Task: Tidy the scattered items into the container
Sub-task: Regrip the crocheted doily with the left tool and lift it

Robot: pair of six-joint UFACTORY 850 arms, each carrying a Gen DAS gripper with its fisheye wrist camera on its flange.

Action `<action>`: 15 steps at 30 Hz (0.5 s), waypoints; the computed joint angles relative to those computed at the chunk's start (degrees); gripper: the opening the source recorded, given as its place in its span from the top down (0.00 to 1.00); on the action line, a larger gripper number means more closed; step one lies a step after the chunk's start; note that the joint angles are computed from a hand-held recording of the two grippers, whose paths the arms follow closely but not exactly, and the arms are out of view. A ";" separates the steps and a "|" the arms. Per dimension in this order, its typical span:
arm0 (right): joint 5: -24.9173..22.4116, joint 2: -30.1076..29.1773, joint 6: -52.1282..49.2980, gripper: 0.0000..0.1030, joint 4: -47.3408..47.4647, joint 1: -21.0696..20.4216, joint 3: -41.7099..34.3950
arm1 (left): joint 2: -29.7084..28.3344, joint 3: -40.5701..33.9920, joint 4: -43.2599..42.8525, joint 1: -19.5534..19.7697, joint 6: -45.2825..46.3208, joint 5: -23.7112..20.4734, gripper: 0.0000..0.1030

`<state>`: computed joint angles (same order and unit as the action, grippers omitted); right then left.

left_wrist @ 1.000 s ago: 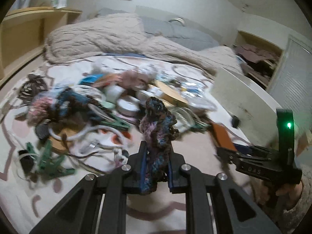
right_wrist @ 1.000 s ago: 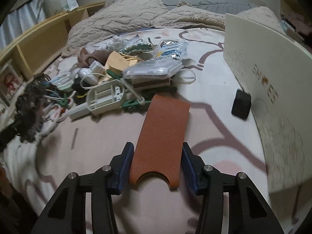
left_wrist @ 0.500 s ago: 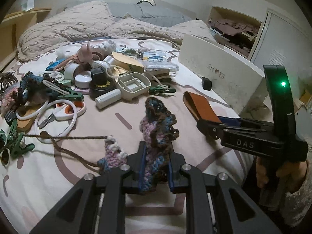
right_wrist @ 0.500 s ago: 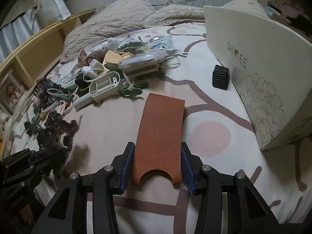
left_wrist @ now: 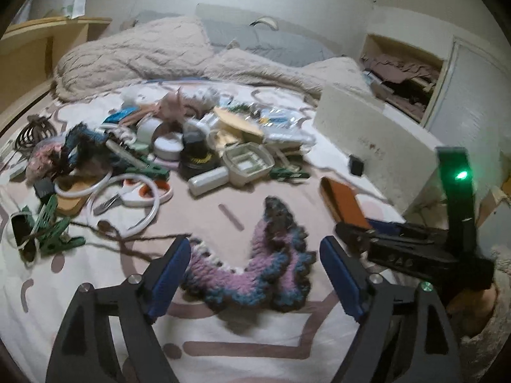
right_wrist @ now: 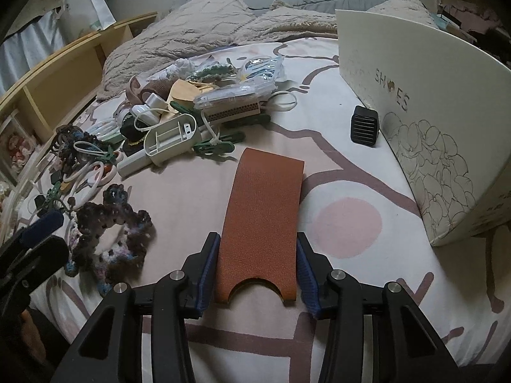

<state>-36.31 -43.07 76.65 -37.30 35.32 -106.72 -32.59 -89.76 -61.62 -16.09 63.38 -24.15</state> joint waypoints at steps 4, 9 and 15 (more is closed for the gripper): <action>0.16 -0.02 0.33 0.54 -0.07 -0.05 0.04 | -0.67 -0.64 5.64 -0.48 -4.89 0.41 0.19; 0.35 -0.02 0.43 0.54 0.00 -0.13 0.07 | -1.06 -0.67 8.22 -1.23 -5.44 -0.08 0.11; 0.41 -0.02 0.50 0.54 0.09 -0.17 0.05 | -1.65 -1.11 12.86 -2.20 -8.76 1.37 0.10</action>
